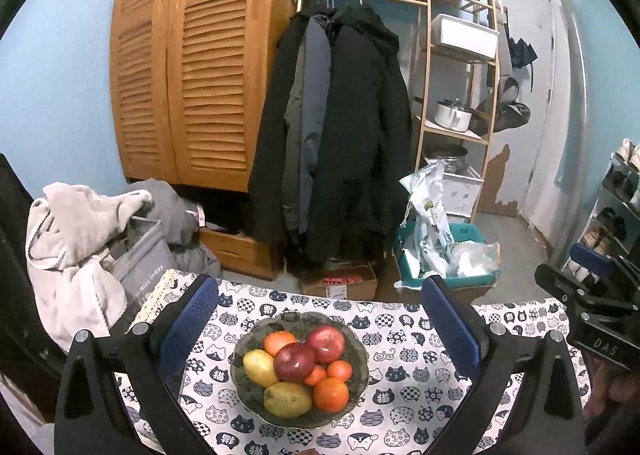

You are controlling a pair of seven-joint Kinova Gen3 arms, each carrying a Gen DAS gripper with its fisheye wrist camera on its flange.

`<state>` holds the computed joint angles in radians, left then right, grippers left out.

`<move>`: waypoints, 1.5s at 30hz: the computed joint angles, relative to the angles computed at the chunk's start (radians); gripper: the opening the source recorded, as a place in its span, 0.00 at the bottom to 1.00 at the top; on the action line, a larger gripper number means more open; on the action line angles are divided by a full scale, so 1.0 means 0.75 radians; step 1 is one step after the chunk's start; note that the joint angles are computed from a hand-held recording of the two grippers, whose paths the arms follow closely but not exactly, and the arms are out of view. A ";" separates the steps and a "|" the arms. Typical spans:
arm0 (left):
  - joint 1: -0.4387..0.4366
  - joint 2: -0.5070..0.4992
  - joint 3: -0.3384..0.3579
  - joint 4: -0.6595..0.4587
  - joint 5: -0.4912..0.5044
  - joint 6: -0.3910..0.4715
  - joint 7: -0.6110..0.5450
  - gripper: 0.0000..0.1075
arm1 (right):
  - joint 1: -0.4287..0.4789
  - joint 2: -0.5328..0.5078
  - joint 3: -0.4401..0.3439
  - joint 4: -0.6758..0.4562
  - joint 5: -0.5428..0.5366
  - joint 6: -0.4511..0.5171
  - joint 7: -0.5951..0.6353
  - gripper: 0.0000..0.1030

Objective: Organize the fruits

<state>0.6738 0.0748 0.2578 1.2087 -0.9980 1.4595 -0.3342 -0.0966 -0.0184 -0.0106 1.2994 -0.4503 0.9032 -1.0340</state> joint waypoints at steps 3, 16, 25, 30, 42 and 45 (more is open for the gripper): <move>0.005 0.007 0.001 -0.008 -0.010 0.012 -0.010 0.95 | -0.003 0.002 -0.004 0.004 0.020 -0.013 -0.012 0.77; 0.015 0.020 -0.017 -0.016 -0.002 -0.002 -0.021 0.95 | -0.002 0.009 -0.005 0.008 0.021 -0.018 -0.023 0.77; 0.005 0.021 -0.026 -0.020 0.025 -0.013 -0.024 0.95 | -0.002 0.009 -0.007 0.006 0.025 -0.019 -0.025 0.77; 0.006 0.023 -0.026 -0.023 0.028 -0.010 -0.027 0.95 | -0.001 0.011 -0.006 0.026 0.018 -0.036 -0.005 0.77; -0.001 0.020 -0.024 -0.007 0.033 -0.015 -0.030 0.95 | -0.003 0.000 -0.002 0.047 0.007 -0.047 0.016 0.77; 0.002 0.024 -0.025 -0.012 0.032 -0.009 -0.030 0.95 | -0.003 0.001 -0.002 0.046 0.005 -0.046 0.020 0.77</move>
